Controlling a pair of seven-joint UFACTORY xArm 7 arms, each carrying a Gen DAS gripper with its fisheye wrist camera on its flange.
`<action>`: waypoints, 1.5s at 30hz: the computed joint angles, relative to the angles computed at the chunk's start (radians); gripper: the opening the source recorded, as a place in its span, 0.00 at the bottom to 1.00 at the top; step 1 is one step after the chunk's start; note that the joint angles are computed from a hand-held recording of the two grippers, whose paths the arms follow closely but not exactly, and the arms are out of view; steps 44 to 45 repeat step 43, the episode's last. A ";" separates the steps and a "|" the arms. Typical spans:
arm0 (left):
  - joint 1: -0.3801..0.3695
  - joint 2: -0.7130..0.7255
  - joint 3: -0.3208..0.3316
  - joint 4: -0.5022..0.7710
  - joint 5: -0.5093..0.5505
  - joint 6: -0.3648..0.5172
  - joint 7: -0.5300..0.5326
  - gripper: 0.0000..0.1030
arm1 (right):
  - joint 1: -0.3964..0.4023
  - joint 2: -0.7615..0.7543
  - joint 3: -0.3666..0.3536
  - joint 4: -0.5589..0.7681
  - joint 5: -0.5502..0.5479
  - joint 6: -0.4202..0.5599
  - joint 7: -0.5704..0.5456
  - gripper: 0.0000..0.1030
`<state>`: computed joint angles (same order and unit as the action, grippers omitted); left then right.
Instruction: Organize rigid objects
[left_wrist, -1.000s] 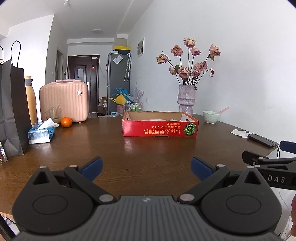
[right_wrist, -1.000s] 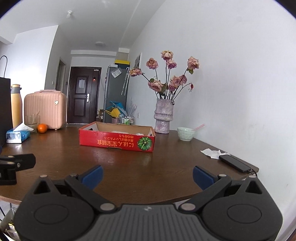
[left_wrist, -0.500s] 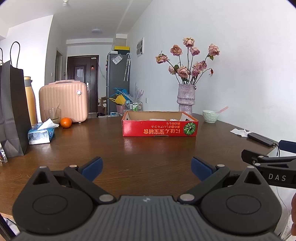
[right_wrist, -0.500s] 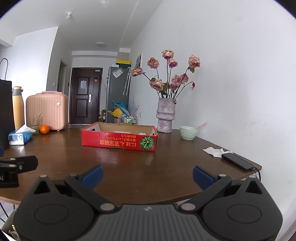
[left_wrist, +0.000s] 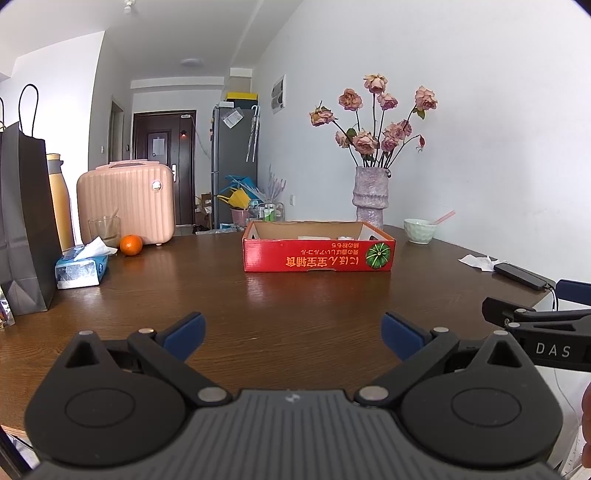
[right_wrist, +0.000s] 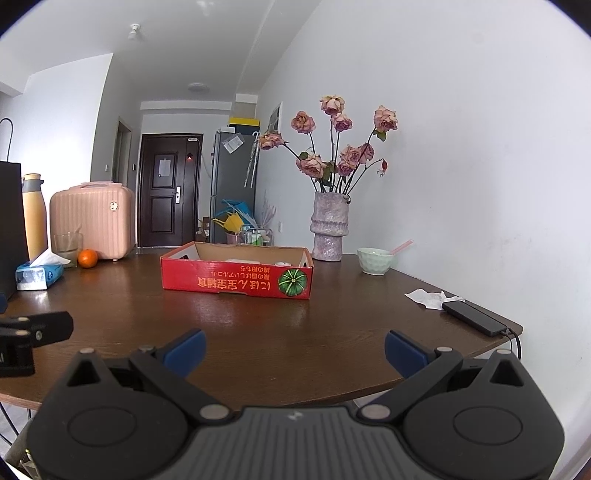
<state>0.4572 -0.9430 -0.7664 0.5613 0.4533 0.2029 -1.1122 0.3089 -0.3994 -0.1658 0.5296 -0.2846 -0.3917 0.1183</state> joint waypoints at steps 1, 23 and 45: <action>0.000 0.000 0.001 -0.001 0.000 -0.001 0.000 1.00 | -0.002 -0.001 0.002 -0.001 0.001 0.000 0.000 1.00; 0.004 -0.003 -0.001 -0.006 0.002 -0.012 0.003 1.00 | 0.011 0.000 -0.004 0.004 0.007 0.014 0.002 1.00; 0.003 -0.016 -0.014 -0.010 0.009 -0.017 0.012 1.00 | 0.063 0.014 -0.062 0.020 -0.024 0.034 0.029 1.00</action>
